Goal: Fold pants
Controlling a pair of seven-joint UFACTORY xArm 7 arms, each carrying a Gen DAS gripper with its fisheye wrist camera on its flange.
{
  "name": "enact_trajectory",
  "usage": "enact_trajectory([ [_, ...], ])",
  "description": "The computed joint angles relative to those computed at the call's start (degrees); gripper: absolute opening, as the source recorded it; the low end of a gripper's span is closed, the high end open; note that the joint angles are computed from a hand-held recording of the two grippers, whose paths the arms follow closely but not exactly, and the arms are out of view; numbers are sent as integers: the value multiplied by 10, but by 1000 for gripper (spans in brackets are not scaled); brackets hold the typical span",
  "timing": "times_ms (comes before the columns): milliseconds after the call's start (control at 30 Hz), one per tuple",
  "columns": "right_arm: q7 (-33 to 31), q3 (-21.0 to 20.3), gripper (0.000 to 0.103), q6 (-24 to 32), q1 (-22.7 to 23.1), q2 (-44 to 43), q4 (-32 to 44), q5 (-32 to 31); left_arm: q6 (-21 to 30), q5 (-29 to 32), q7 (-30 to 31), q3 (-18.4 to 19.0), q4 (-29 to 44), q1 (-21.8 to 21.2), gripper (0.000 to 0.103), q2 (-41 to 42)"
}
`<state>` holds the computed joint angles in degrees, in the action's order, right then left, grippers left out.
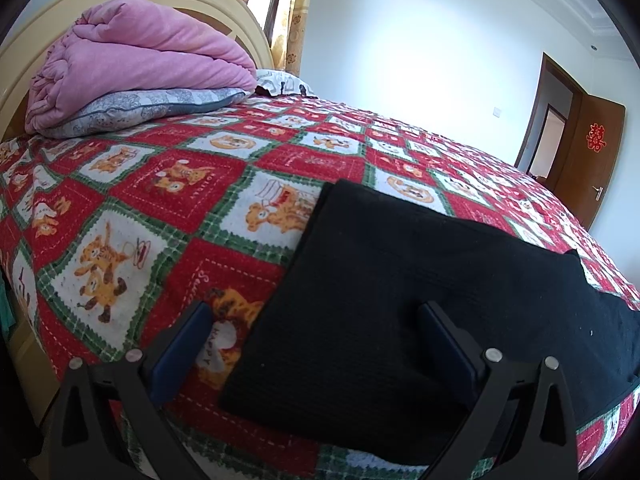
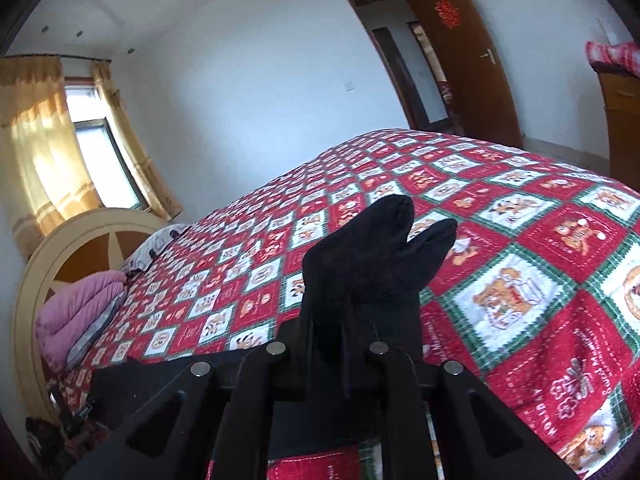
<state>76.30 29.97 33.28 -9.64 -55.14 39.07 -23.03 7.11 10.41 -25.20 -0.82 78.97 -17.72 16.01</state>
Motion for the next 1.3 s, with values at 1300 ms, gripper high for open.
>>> enact_trajectory([
  [1300,53,92,10,35,54,314,199,-223,-4,0,-1,2,-3,-2,103,-1],
])
